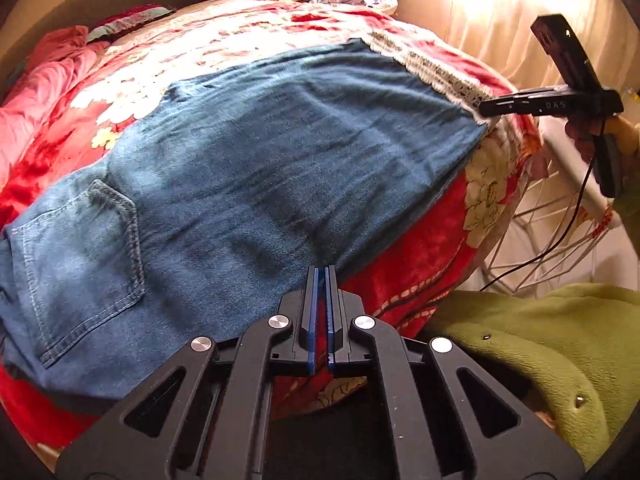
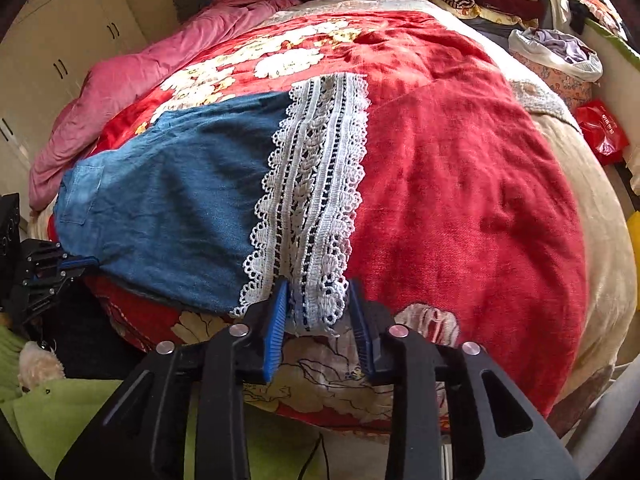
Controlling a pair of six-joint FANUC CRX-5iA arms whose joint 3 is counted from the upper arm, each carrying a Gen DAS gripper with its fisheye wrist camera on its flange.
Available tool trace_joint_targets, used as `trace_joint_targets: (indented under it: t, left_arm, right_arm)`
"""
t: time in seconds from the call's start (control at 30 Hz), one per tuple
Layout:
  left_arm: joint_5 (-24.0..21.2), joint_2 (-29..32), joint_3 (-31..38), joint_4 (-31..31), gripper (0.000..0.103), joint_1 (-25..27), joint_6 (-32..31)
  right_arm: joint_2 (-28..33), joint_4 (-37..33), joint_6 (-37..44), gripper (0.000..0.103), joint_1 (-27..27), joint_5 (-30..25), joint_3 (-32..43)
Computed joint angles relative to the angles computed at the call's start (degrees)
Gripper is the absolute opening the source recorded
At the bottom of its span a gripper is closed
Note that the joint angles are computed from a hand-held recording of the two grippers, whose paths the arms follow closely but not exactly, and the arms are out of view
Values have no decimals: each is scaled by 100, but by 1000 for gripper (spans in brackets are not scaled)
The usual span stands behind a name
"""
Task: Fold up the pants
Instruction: 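Open both grippers and lift them off the folded pants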
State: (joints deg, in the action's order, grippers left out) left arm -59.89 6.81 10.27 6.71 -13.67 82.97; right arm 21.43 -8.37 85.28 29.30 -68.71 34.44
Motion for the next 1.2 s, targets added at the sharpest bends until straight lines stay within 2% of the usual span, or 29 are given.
trace_joint_targets:
  t: [0.1,0.17,0.23,0.3,0.33,0.47,0.53,0.6,0.67,0.93,1.07,1.1,1.2]
  left_arm:
    - [191,-254,-171,49,1,128,244]
    - [327,-436,-241,-56,11,234,529]
    - [294,-533,-127,-449,35,307,1066]
    - [125,-500,105,-833,37,380,1546]
    - [76,-471,208,-981,38,421,1745]
    - [6,-191,497,-936,48,668,1908]
    - [-176,13,661,-1035,53,722,1996]
    - [-674,310,1013,-1601,53,602,2352]
    - [-653,263,861,-1847,53,593,2465]
    - [15,-106,143,-1025,53,1040,2438]
    - [22,-186,171,-1186,54,938,2572]
    - [23,-211,152,-1119,56,949,2573]
    - [-99,-263,187,-1128,61,869,2643]
  right_arm:
    - [-250,219,-63,40,42,446,-229]
    - [-358,209,-44,45,66,731,-329]
    - [-356,175,49,46,138,905,-307]
    - [-287,68,276,46,239,1015,-227]
    - [-196,35,348,51,297,980,-106]
    - [169,-217,595,56,454,816,299]
    - [343,4,502,57,593,714,422]
    - [460,369,341,58,710,605,445]
    - [575,877,139,59,822,381,430]
    - [296,1343,-124,61,948,999,-428]
    - [315,1078,-118,65,897,788,-168]
    - [280,940,-120,68,870,769,-124]
    - [60,774,-80,70,863,974,-258]
